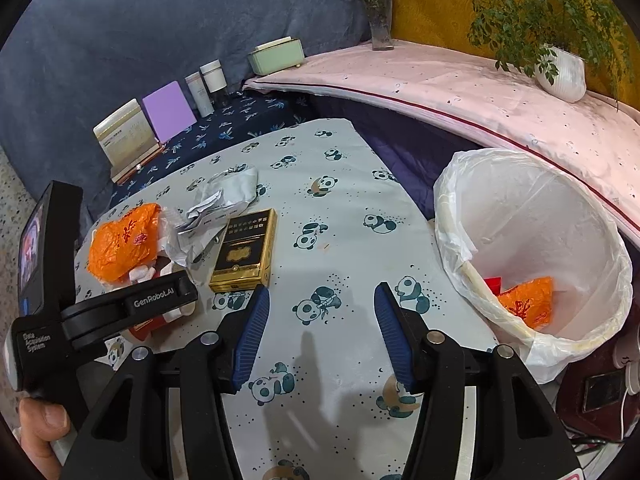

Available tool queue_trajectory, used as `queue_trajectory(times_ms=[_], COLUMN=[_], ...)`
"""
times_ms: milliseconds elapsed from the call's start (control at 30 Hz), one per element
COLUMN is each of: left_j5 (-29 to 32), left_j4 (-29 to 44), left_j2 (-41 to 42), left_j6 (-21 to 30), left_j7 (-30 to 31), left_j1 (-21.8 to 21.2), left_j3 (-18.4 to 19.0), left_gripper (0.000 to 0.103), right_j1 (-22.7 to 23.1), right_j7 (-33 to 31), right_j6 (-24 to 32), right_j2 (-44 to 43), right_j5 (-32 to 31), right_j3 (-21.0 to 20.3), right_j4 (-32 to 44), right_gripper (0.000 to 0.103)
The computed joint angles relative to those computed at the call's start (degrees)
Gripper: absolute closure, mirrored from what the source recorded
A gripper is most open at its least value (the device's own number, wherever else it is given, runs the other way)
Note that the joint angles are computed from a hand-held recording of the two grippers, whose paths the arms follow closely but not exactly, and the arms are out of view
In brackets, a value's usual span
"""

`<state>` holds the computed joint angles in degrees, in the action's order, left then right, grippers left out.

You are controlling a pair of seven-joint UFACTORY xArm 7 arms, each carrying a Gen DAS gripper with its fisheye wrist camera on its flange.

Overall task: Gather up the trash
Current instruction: 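Close the left tool on the red-and-white paper cup, then grasp the gold cigarette pack with the right tool while the left holds the cup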

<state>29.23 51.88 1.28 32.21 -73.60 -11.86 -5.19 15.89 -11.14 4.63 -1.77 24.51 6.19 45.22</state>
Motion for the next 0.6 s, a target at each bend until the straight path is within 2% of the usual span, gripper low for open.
queue_trajectory(times_ms=[300,600], left_j5=[-0.5,-4.0], left_j4=[-7.4,-13.6], left_j2=[-8.3,-17.2], left_j6=[-3.8,-5.8], left_j7=[2.2,6.2], left_j1=[1.9,6.0], left_j3=[-1.4,-3.7], left_gripper=[0.014,0.014], right_j1=[0.3,0.3], right_j7=[3.8,4.0], right_j6=[-0.1,2.5], right_j2=[0.3,6.2], right_j5=[-4.6,-5.1], right_j3=[0.8,3.1], right_j4=[0.4,6.6], right_gripper=[0.05,0.05])
